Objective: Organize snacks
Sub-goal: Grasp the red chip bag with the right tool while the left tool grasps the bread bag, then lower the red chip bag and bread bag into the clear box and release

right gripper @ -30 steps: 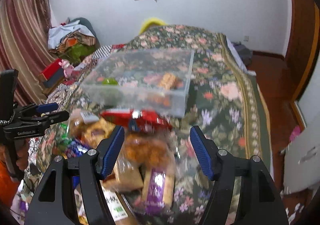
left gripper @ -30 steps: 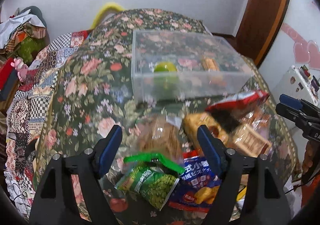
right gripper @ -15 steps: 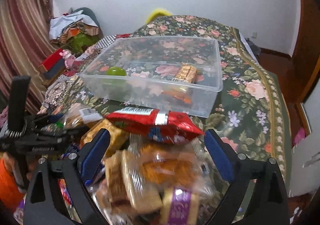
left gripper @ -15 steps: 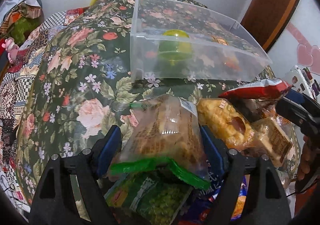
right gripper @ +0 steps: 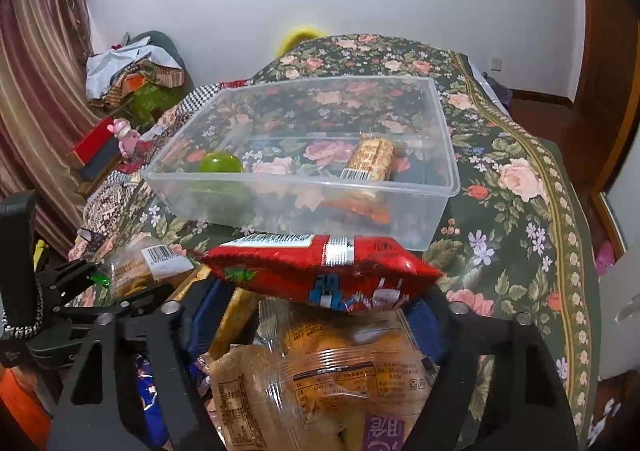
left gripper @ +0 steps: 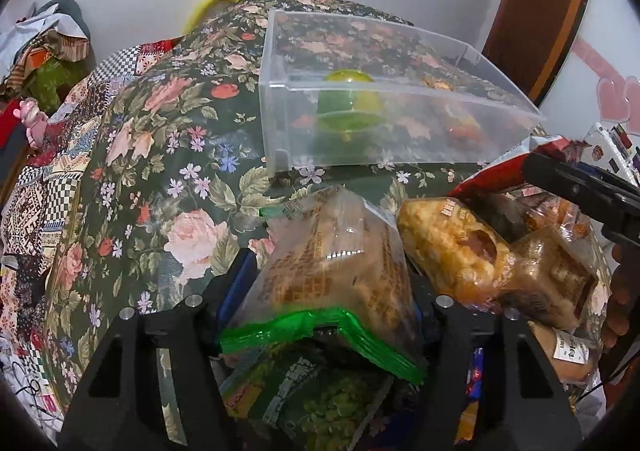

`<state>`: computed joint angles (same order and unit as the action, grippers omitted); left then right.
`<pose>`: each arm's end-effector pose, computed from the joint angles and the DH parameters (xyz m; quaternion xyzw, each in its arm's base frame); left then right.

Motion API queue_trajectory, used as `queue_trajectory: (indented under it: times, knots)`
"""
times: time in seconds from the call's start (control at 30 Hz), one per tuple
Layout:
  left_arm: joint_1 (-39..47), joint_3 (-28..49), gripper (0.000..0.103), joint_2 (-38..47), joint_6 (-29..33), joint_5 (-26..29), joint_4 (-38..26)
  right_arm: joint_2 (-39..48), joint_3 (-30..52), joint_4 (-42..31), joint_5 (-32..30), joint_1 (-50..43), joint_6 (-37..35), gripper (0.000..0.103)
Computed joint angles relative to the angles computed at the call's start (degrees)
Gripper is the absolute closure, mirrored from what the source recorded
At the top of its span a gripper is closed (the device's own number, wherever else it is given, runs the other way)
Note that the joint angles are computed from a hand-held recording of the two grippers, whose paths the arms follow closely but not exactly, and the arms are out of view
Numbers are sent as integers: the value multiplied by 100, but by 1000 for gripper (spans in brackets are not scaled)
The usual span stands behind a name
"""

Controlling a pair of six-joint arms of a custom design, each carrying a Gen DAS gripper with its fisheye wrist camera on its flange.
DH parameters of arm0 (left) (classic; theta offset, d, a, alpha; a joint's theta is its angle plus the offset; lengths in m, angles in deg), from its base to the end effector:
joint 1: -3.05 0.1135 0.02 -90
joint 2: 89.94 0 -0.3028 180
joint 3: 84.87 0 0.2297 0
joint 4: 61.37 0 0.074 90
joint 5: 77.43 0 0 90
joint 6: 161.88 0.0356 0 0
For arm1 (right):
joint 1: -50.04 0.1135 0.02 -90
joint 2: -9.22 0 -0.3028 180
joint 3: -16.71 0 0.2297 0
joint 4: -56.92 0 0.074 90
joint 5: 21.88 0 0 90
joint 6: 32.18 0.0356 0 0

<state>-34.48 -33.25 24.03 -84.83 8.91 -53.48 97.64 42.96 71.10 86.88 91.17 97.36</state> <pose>0.2498 -0.1890 0.0976 0.1931 0.9321 -0.1026 0.2889 0.1514 0.1170 0.1330 0.0456 0.9218 0.1129 0.3681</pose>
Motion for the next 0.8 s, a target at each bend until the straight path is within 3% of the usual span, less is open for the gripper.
queue_trajectory:
  times: [0.13,0.6,0.8]
  knots:
    - [33,-111,40,-262,-2,5,-28,-144,-50,57,-46,37,-34,41]
    - [-40,-130,40,-1539,-62,-252,-512,-2073,375,-1806,717,738,-22,41]
    - [-102,208,40,-1748,-35,-245,-784,-2594,581,-2173,844,654,-232,41]
